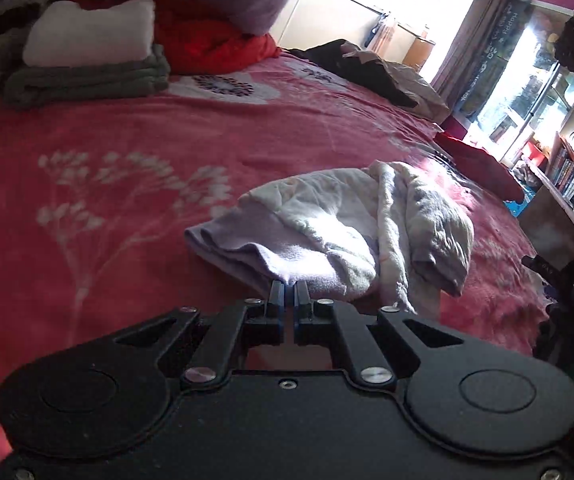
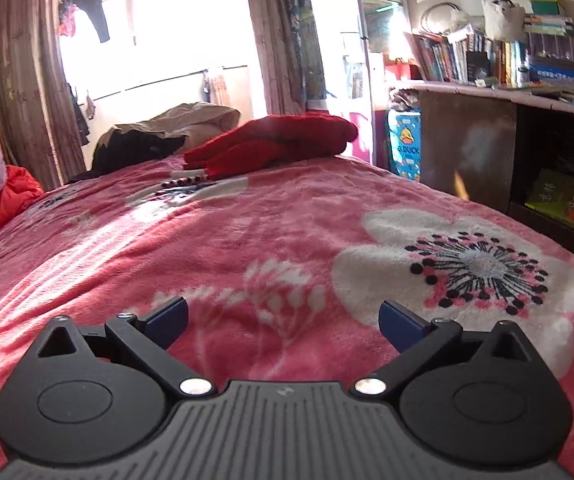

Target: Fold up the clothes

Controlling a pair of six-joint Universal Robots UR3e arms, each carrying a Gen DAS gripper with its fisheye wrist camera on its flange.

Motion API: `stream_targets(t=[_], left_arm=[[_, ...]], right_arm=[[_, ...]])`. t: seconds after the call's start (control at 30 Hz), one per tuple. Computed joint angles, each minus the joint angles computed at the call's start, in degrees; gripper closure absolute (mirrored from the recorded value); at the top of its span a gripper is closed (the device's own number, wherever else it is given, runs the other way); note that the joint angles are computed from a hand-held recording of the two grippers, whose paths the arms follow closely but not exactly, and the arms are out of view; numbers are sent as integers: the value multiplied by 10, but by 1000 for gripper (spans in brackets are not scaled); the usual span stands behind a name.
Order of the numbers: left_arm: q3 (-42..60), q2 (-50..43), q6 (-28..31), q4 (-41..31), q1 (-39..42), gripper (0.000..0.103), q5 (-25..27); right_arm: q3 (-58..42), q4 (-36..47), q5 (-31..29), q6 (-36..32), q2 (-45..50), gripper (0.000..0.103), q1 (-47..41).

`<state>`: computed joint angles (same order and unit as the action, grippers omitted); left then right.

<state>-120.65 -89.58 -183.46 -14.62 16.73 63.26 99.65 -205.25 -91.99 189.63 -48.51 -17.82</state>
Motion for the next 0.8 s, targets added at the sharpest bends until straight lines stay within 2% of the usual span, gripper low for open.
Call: stream_targets(t=[0.07, 0.13, 0.23, 0.3, 0.33, 0.37, 0.4, 0.47, 0.6, 0.67, 0.8], left_arm=[[-54, 63, 9, -15, 62, 102, -20], [-100, 98, -8, 5, 106, 101, -21], [-151, 106, -76, 85, 123, 98, 32], [-182, 99, -122, 152, 122, 85, 70], [-213, 115, -132, 177, 144, 63, 39], [-245, 135, -132, 193, 172, 49, -7], [-275, 157, -129, 204, 200, 47, -55], [-293, 191, -99, 160, 225, 46, -109], [-314, 225, -90, 107, 250, 40, -156], [-313, 220, -83, 103, 255, 38, -167], [-315, 181, -80, 142, 274, 33, -196]], right_arm=[[49, -20, 16, -17, -39, 5, 15], [98, -44, 42, -27, -78, 7, 33], [147, -98, 27, -77, -103, 7, 101], [171, -111, 9, -124, -116, 8, 158], [181, -116, -6, -146, -121, 9, 189], [193, -123, -22, -167, -128, 9, 226], [202, -130, -32, -181, -132, 10, 255], [216, -141, -55, -219, -142, 10, 329], [184, -140, -111, -329, -115, 11, 464], [131, -106, -152, -364, -88, 11, 522], [7, 19, -195, -354, -45, 12, 575]])
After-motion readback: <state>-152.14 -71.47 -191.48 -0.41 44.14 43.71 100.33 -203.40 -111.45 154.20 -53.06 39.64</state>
